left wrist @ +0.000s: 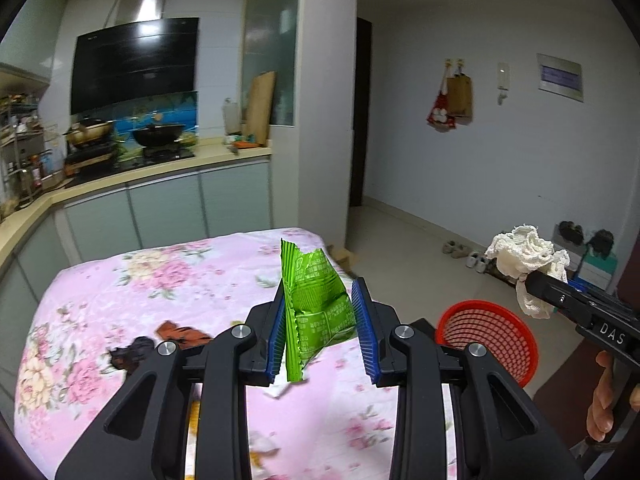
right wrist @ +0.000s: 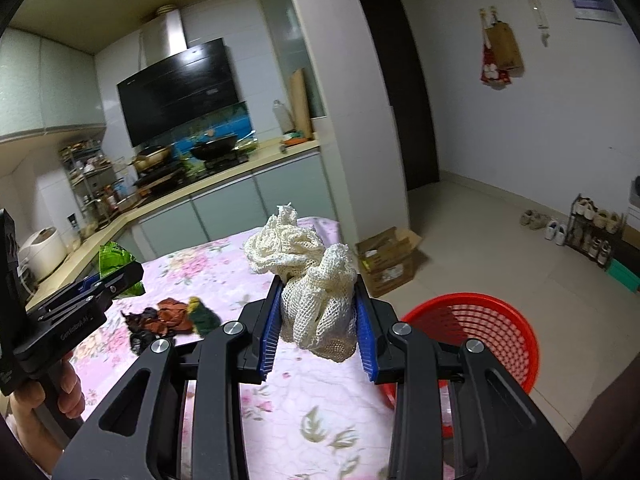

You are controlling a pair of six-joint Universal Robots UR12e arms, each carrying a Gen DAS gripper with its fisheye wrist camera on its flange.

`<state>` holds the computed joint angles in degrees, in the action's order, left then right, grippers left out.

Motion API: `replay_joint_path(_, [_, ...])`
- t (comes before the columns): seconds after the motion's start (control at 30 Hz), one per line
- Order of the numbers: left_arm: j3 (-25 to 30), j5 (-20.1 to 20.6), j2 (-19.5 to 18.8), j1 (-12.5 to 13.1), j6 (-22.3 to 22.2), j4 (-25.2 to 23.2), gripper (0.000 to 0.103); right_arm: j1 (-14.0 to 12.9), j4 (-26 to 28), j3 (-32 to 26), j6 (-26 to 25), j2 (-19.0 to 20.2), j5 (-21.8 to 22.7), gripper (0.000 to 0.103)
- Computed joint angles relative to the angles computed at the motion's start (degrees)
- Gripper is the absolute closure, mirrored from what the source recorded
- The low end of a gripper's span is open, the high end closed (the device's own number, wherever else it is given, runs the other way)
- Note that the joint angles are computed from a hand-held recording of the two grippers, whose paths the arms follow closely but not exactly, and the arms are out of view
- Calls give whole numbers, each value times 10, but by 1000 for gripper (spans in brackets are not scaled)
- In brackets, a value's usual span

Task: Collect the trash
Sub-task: 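Carry the green wrapper and white mesh bag over the red wastebasket, then open both tools to drop the wrapper and mesh bag into the basket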

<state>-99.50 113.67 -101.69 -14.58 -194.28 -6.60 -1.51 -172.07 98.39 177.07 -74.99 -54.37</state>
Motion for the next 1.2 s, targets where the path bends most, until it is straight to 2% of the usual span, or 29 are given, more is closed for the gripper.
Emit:
replay_joint_path(0.57, [88,-103,-78,-12,26,-30,73,-24,-9,1,51,14,-83,70])
replay_joint_path(0.83, [131,-137,-115,-15,31,-55,73,-27,20,-11,68,29,-130,70])
replay_joint_path(1.07, [173,-168,-152,-21,32,-89,71,-22,67,-23,82,43,-186,70])
replay_joint_path(1.2, [195,-185,-171,-22,34,-115,70,-21,96,-34,84,54,-200,70])
